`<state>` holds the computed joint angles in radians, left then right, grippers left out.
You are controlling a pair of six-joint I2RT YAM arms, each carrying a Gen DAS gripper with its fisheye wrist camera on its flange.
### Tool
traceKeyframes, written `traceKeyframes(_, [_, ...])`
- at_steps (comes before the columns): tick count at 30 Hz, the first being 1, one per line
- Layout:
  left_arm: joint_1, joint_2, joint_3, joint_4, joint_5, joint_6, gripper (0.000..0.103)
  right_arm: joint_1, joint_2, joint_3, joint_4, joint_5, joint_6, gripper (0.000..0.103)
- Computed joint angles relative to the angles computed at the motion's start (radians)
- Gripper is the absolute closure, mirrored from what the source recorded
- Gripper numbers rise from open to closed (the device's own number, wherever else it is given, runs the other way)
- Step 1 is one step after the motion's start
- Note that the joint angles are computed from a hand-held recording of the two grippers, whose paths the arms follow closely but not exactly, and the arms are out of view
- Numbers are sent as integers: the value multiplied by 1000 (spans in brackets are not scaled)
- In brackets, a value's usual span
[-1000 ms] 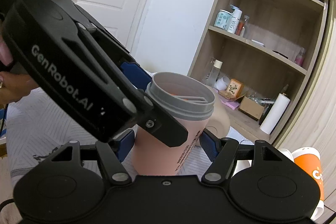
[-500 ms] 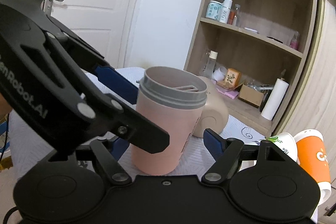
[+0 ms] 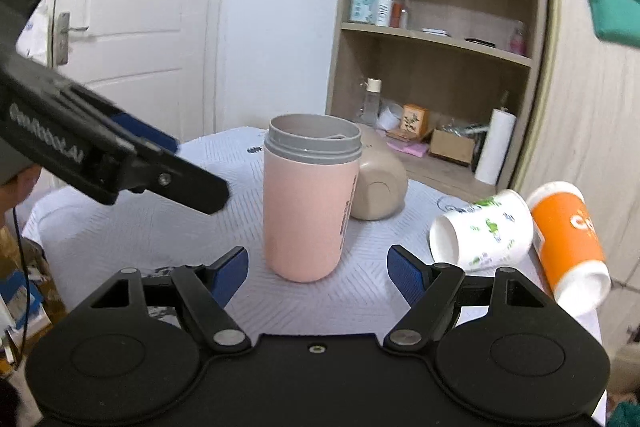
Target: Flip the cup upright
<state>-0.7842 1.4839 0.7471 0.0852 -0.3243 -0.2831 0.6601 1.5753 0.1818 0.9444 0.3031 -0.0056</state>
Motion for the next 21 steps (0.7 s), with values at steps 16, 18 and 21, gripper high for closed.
traceKeyframes(16, [-123, -166, -13, -264, -258, -213, 0, 328, -567, 23, -672, 470, 327, 17])
traceKeyframes(18, [-136, -174, -15, -281, -281, -232, 0, 362, -590, 41, -741, 519, 377, 14])
traceKeyframes(21, [-150, -167, -2, -326, -303, -265, 0, 408, -587, 67, -821, 591, 462, 6])
